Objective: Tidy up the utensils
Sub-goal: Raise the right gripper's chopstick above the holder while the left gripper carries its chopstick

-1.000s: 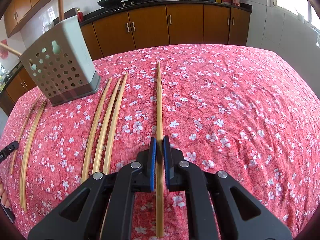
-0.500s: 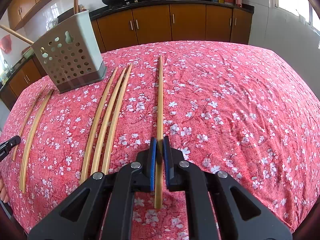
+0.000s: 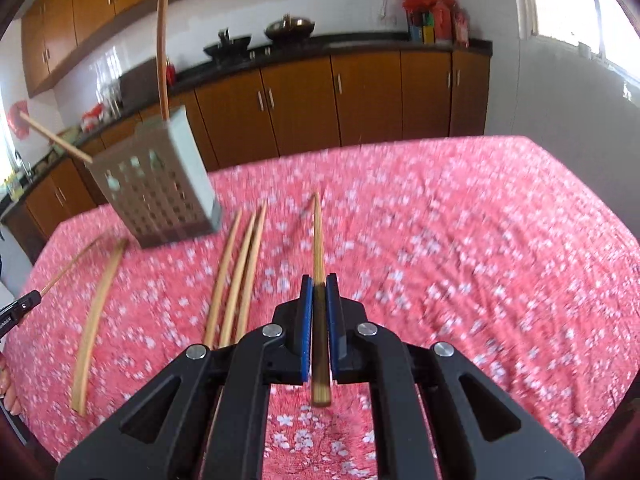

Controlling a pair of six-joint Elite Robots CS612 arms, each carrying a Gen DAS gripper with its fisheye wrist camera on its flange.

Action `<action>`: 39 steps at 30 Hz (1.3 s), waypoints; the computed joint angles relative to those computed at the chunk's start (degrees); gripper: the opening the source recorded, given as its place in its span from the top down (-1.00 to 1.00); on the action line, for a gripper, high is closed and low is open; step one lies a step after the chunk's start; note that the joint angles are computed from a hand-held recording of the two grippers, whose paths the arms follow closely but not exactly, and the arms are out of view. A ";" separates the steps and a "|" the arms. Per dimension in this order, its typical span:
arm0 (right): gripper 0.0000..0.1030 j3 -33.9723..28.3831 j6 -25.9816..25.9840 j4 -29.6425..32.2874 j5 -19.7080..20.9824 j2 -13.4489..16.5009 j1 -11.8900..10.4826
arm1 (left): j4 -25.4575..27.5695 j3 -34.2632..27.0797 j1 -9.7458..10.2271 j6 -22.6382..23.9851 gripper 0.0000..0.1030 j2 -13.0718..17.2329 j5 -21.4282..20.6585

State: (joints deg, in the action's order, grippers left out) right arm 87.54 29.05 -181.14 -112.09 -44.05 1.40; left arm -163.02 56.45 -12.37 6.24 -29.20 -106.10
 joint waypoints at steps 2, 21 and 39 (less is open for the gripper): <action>0.85 0.35 -0.25 -1.99 -0.78 -0.27 0.05 | -2.58 0.45 0.26 -1.01 0.84 -0.48 -1.04; 0.85 -0.56 -5.41 -17.12 -5.26 -0.38 0.78 | -15.84 1.38 0.31 -5.54 0.85 -3.29 -6.02; 0.85 -11.60 -12.91 -30.93 -1.52 2.52 1.59 | -24.43 -4.78 -2.66 -12.70 0.85 -2.98 -11.03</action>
